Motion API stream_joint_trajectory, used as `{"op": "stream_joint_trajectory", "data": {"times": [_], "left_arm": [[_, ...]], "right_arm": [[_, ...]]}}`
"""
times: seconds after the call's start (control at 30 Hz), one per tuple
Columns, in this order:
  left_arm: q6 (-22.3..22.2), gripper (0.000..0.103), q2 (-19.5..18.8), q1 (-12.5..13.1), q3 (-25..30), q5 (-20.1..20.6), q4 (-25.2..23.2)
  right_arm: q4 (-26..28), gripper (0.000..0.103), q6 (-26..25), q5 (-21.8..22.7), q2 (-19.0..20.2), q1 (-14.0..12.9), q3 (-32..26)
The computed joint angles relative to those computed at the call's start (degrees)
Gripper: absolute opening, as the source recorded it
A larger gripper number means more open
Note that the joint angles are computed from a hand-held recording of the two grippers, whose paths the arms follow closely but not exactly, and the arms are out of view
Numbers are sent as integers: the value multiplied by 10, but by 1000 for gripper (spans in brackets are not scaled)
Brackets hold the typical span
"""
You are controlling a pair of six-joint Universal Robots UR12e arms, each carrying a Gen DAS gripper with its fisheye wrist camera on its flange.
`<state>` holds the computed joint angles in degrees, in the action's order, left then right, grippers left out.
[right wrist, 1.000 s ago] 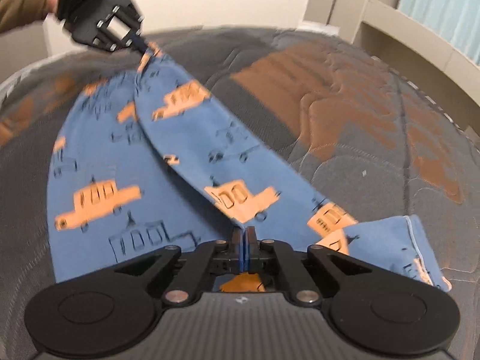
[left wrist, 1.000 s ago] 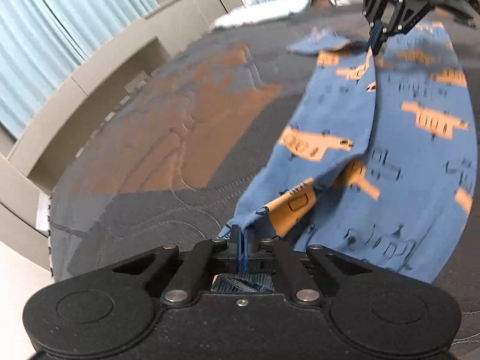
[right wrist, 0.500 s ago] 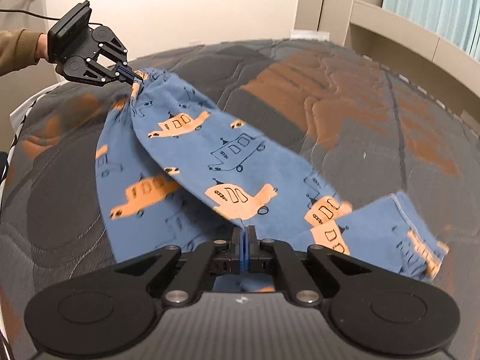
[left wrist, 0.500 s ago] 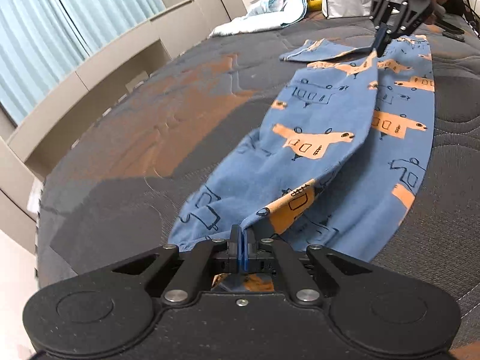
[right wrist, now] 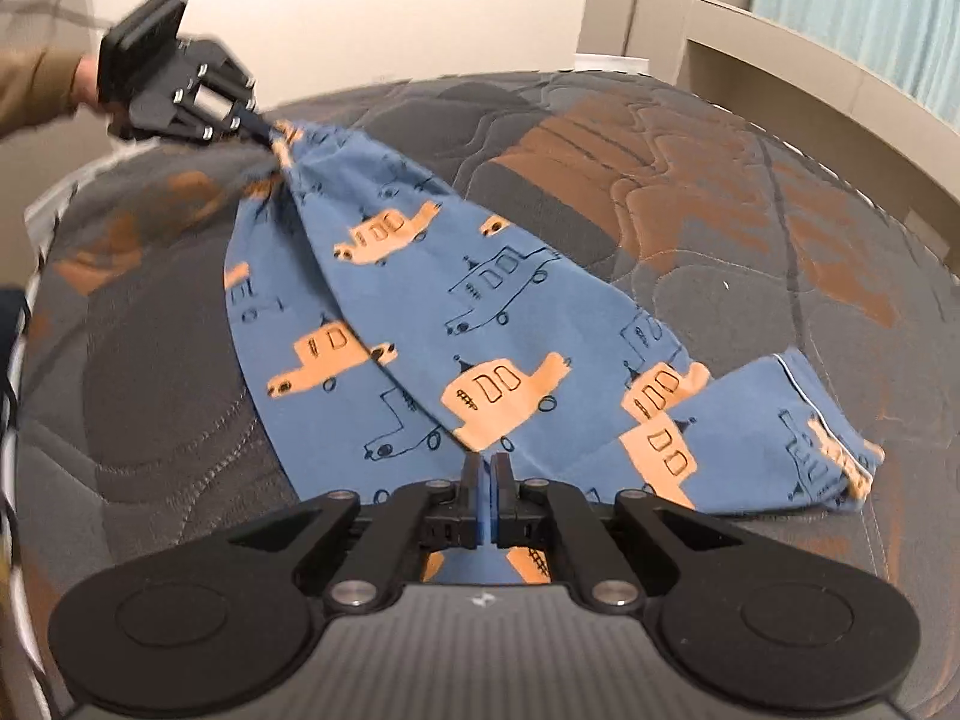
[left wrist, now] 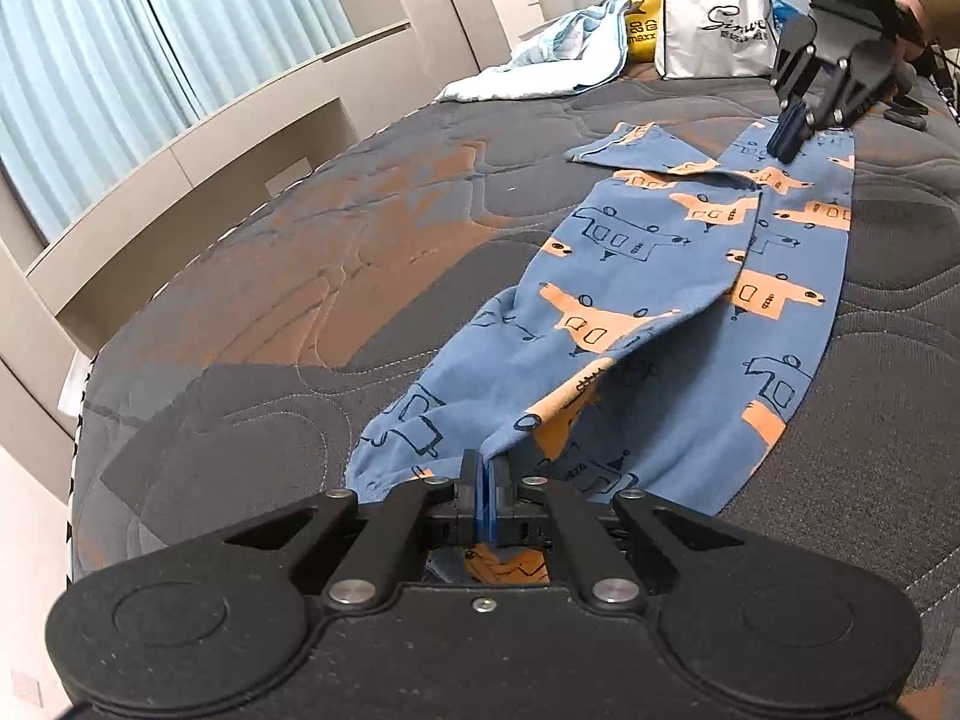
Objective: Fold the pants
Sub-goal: 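Lower the folded pants onto the bed and open both tools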
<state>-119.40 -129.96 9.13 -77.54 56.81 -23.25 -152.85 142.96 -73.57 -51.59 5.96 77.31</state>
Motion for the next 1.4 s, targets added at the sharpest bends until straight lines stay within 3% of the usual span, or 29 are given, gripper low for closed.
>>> {"op": "stream_joint_trajectory", "data": {"times": [0.1,0.33,0.43,0.47,0.5,0.63,0.8,1.07,1.17,1.4], "left_arm": [[-1,1,-2,-1,3,0,2],[1,1,-8,-3,12,4,-2],[2,1,-10,-4,13,6,-5],[2,1,-11,-4,13,7,-5],[2,1,-11,-5,14,8,-6],[5,1,-11,-4,13,7,-3],[7,0,0,2,-3,-8,7],[25,0,19,10,-36,-6,5],[47,0,23,8,-48,7,-1],[49,1,16,1,-55,36,-7]], "right_arm": [[2,13,-61,-48,10,13,-9],[2,13,-117,-94,32,27,-29],[14,11,-107,-88,39,25,-39],[14,3,-99,-82,40,24,-41],[9,1,-87,-75,40,22,-41],[-15,0,-42,-42,30,15,-33],[-34,0,-29,-12,4,8,-4],[-47,0,-21,-11,-28,11,50],[-43,0,-16,-14,-30,15,61],[-24,0,-11,-25,-20,22,61]]}}
